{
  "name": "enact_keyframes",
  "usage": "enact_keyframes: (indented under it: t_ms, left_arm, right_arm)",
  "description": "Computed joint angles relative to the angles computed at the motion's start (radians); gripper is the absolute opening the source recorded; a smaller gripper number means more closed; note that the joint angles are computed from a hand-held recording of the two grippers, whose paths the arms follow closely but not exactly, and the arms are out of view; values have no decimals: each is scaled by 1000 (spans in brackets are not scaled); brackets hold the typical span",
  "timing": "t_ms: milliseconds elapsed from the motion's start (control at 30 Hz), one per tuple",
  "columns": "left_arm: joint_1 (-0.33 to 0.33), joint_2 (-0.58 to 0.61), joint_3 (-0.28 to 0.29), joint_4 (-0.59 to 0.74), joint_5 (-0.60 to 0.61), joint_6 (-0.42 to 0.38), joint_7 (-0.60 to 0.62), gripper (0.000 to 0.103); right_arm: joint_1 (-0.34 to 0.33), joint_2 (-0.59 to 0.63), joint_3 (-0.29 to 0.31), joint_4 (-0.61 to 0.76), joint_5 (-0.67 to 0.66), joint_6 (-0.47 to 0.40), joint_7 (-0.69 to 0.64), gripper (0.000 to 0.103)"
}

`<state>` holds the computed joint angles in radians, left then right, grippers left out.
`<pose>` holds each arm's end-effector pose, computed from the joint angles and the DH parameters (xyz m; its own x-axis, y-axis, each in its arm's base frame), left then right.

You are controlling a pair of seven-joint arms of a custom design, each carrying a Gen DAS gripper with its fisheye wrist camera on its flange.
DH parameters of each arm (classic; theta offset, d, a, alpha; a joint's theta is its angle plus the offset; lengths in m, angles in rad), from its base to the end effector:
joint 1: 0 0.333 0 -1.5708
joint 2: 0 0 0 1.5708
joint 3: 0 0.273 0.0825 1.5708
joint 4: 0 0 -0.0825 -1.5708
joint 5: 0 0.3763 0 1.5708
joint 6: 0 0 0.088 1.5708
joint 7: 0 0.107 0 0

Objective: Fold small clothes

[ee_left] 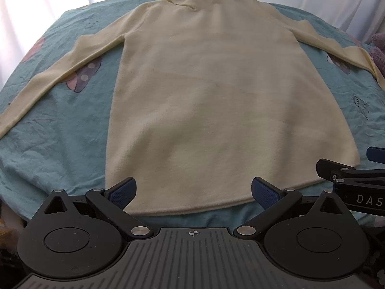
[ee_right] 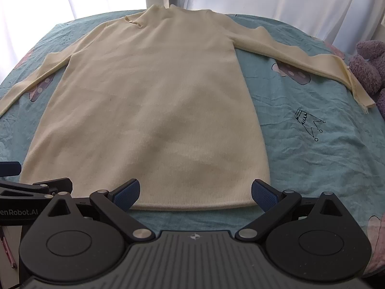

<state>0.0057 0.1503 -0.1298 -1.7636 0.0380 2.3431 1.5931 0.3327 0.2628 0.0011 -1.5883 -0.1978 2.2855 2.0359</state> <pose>0.6246 -0.0735 0.4817 -0.1550 -0.9876 -0.0257 -0.8963 0.1515 -0.4168 0.6251 0.2119 0.4908 -0.0310 -0.9994 -0.0147 -0.8925 0.0343 -0.4498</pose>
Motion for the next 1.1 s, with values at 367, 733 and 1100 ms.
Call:
enact_keyframes:
  t_ms: [367, 733, 1100]
  left_arm:
    - [3, 4, -2, 5, -17, -4, 20, 103]
    - [5, 27, -5, 41, -31, -35, 21, 103]
    - [3, 37, -5, 56, -27, -46, 16, 103]
  right_arm:
    - [-1, 10, -1, 14, 9, -6, -8, 99]
    - [-1, 22, -2, 28, 17, -12, -12, 99]
    - [0, 30, -5, 39, 21, -17, -15, 99]
